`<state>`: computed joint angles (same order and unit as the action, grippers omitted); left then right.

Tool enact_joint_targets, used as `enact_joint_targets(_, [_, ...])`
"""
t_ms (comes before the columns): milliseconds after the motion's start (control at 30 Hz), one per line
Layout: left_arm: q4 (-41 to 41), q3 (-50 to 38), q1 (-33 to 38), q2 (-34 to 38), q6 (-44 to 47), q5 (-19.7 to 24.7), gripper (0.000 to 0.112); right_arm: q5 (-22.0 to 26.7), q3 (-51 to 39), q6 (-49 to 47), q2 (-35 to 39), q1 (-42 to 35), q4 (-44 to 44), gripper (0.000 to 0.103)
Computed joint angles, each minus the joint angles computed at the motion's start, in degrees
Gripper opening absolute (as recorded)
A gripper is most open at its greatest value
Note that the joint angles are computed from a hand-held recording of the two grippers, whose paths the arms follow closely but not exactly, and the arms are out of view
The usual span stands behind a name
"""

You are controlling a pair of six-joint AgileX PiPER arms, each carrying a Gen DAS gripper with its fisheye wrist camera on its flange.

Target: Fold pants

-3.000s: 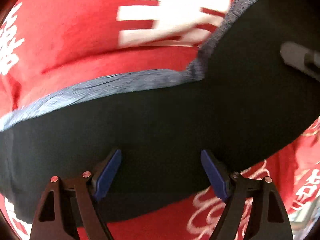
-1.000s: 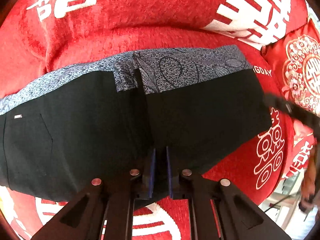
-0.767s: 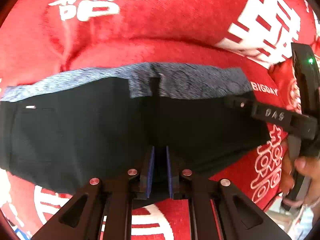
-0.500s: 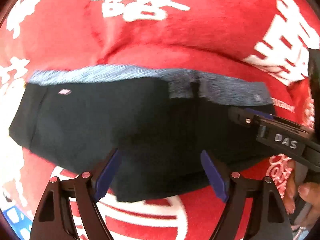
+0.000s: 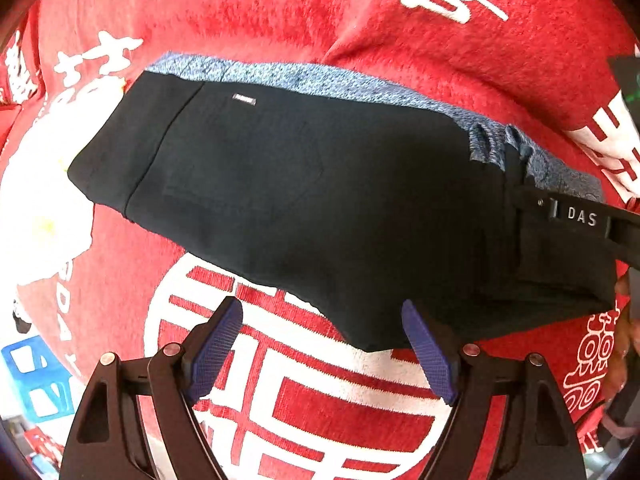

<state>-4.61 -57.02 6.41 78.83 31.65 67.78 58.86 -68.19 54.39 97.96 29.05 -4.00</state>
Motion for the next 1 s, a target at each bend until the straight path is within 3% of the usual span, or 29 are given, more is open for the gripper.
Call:
enact_joint_targets(67, [-0.90, -1.16, 1.06, 0.80, 1.48, 0.63, 0.082, -3.16, 2.63, 1.66, -2.10, -1.02, 1.77, 0.015])
enact_joint_targets(167, [-1.62, -2.05, 2.25, 1.92, 3.61, 0.22, 0.082, -11.66, 7.70, 0.50, -7.55, -2.44, 6.75, 0.014])
enact_joint_targets(267, [-1.33, -3.25, 3.31, 4.48, 3.78, 0.03, 0.082, -10.01, 3.66, -1.39, -2.95, -0.49, 6.54, 0.011])
enact_joint_targets(300, [-1.27, -3.65, 3.75, 5.32, 3.67, -0.03, 0.082, -12.49, 3.87, -3.75, -1.66, -0.84, 9.95, 0.005])
enact_joint_targets(367, [-1.16, -4.39, 4.57, 6.31, 3.64, -0.36, 0.082, -15.47, 3.48, -6.76, 1.59, -0.70, 15.86, 0.005])
enact_joint_targets(433, [-1.43, -5.83, 5.94, 7.29, 4.31, 0.03, 0.082, -14.00, 1.14, -2.45, 3.16, 1.65, 12.60, 0.006])
enact_joint_targets(533, [-2.11, -7.83, 7.72, 8.77, 5.43, 1.02, 0.082, -12.80, 0.39, 4.29, -0.58, 4.42, 7.63, 0.011])
enact_joint_targets(600, [-1.75, -9.16, 8.47, 9.89, 5.43, 1.45, 0.082, -10.07, -0.02, 8.66, -4.27, 6.05, 2.74, 0.042])
enact_joint_targets(667, [-2.07, -10.32, 9.25, 10.86, 5.62, 1.74, 0.082, -3.27, -1.03, 13.87, -7.07, 7.92, -4.12, 0.056])
enact_joint_targets(767, [-2.22, -11.25, 9.72, 11.78, 5.62, 1.78, 0.082, 2.54, -0.55, 14.42, -8.53, 7.02, -5.71, 0.056])
enact_joint_targets(900, [-1.87, -11.56, 9.50, 12.33, 5.37, 1.47, 0.082, 0.38, 2.97, 14.30, -7.00, 4.46, -0.73, 0.056])
enact_joint_targets(1000, [-1.33, -11.32, 9.45, 12.53, 5.19, 1.16, 0.082, -0.20, 2.86, 15.22, -3.55, 6.80, -0.42, 0.057])
